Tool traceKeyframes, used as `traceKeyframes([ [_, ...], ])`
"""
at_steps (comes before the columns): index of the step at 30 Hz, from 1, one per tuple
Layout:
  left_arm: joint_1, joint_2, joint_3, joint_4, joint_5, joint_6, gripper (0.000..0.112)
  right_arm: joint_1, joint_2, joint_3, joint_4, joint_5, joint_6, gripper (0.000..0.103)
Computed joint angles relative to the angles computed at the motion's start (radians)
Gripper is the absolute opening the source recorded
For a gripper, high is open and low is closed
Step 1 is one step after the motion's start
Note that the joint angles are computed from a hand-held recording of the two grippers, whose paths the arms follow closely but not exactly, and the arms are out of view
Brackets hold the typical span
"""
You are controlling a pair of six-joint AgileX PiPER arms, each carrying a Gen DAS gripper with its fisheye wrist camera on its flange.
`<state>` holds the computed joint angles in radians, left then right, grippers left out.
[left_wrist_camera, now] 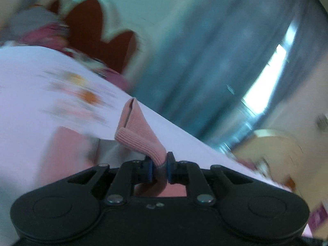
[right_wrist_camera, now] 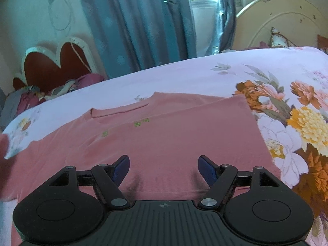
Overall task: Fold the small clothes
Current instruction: 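Grasp the other sleeve cuff with the left tool, then fold the gripped sleeve across the body with the left tool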
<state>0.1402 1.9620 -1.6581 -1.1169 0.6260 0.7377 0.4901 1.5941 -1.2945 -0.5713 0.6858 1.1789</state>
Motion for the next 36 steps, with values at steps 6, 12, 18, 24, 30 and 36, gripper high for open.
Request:
traceKeyframes([
  [6,-0.298,-0.025,0.036,0.197,-0.080,-0.078,0.012,-0.051,-0.080,0.081,0.010,-0.058,0.009,0.074],
  [12,-0.490,0.062,-0.066,0.442,-0.085,-0.265,0.012,-0.122,-0.172,0.177,0.077,-0.103,-0.049,0.074],
  [18,-0.567,0.206,-0.212,0.627,0.010,-0.408,0.040,-0.210,-0.242,0.245,0.297,-0.160,-0.255,0.074],
  [24,-0.541,-0.004,0.076,0.483,-0.141,-0.200,0.076,-0.198,-0.204,0.214,0.408,-0.217,-0.360,0.074],
  [30,-0.305,-0.298,0.430,0.448,-0.201,-0.102,0.051,-0.199,-0.039,0.154,0.872,-0.310,-0.649,0.074],
  [36,-0.112,-0.282,0.454,0.566,-0.169,-0.168,0.050,-0.195,0.101,0.080,1.089,-0.344,-0.755,0.047],
])
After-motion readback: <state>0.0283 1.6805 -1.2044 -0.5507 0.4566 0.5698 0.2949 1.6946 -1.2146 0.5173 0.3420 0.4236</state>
